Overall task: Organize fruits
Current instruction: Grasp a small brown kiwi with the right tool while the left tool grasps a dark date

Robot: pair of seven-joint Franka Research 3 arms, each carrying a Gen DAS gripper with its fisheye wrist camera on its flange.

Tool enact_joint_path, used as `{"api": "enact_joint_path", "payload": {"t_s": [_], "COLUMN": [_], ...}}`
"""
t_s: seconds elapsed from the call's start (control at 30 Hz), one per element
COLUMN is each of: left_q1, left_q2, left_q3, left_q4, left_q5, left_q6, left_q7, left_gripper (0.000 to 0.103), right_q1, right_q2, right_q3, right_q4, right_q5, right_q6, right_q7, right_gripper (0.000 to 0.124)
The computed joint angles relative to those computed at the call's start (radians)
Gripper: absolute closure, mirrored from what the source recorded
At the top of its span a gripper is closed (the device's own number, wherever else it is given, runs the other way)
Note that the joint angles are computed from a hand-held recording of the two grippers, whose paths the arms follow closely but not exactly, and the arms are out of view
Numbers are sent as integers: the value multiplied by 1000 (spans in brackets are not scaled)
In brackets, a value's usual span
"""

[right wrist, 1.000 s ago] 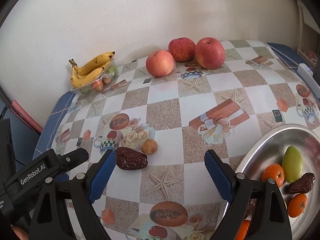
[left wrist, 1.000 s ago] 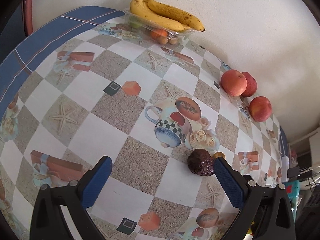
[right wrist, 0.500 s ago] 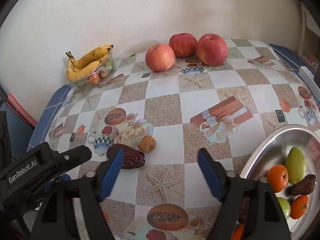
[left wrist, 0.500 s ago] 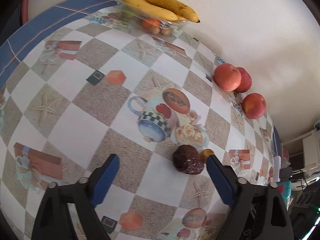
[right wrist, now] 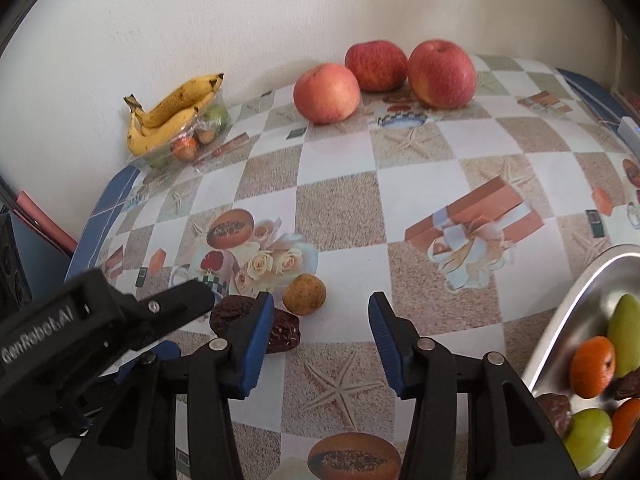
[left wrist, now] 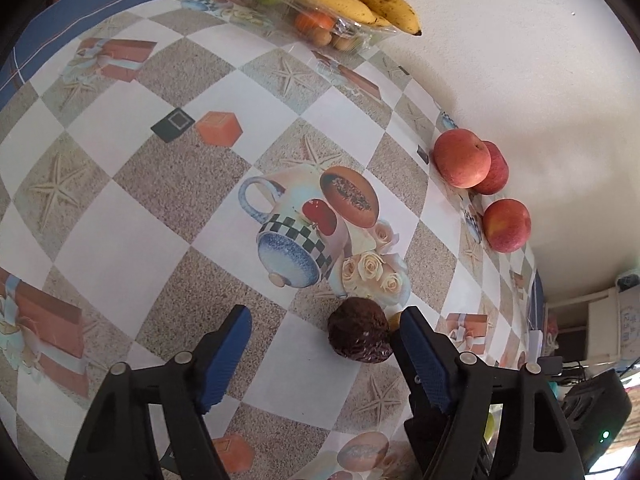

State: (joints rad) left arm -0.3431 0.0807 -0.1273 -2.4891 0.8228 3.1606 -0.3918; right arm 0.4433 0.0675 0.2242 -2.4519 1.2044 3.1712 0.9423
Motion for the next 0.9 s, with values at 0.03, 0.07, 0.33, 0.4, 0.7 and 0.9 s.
{"api": "enact_joint_path", "payload": {"t_s": [0.03, 0.07, 0.33, 0.4, 0.7, 0.9], "left_q1": [3, -8, -21, -34, -24, 26], "left_q2": [1, 0, 3, 6, 27, 43], "left_q3": [-1, 15, 41, 56, 34, -37], "left_q4": [-3, -2, -7, -1, -9, -21], "left_q5": [-6, 23, 51, 75, -32, -169], "left_q6": [7, 11, 43, 45, 83, 139], "left_q7": [5, -24, -49, -67, 39, 188], "left_gripper": [24, 24, 24, 25, 44, 72], "right_q1": [0, 0, -19, -16, 9, 4], "right_q2": [4, 8, 36, 37, 24, -1], "right_q3": [0, 0, 34, 32, 4, -16], "right_q4": [3, 5, 46, 51, 48, 3], "right_q5": [0, -6, 82, 107, 148, 10], "right_q6": [-5, -8, 9, 4, -3, 6], "right_q7": [-1, 3, -89, -113, -152, -19], "right_gripper": [73, 73, 83, 93, 107, 107]}}
